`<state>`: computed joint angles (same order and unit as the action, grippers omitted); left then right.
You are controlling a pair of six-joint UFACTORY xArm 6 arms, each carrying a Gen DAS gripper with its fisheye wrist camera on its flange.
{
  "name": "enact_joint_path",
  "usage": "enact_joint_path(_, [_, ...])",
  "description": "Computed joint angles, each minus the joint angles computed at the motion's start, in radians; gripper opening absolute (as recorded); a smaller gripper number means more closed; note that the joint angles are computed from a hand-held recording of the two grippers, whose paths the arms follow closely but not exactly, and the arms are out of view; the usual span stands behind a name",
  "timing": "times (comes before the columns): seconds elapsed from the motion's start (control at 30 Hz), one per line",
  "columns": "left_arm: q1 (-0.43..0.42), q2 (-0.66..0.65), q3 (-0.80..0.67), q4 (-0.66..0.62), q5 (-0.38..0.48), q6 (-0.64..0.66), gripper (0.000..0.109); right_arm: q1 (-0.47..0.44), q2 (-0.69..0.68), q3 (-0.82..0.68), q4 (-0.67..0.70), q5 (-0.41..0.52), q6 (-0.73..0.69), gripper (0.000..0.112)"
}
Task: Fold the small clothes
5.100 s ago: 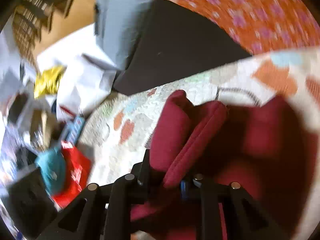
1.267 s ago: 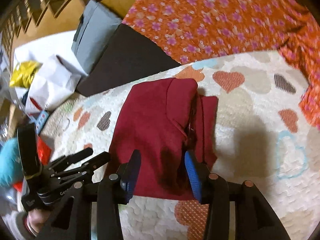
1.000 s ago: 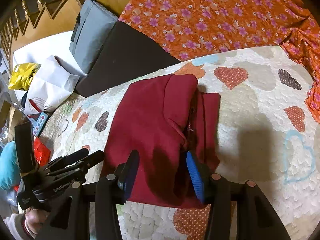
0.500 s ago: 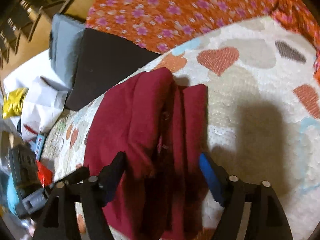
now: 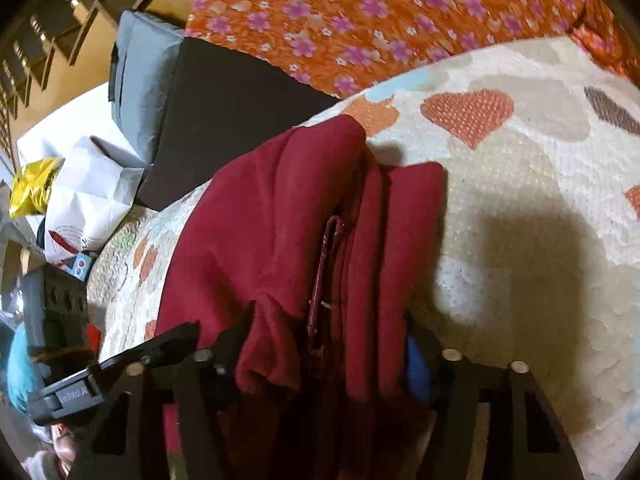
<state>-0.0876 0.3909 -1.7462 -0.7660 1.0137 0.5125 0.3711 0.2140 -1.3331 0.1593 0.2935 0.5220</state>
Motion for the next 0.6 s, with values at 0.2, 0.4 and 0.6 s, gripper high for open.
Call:
enact_joint_path(0.2, [0.015,-0.120,0.084,0.039,0.006,0.059,0.056,0.045,-0.066,-0.013,-0.200,0.080,0.125,0.048])
enact_joint_path(0.4, [0.093,-0.341,0.281,0.086,0.019,0.143,0.056,0.134,-0.155,0.062,-0.186,0.057,0.163,0.047])
enact_joint_path(0.6, [0.143,-0.404,0.434,0.217,0.040,0.099,0.061,0.197,-0.094,-0.037,-0.107,0.312,0.077,0.057])
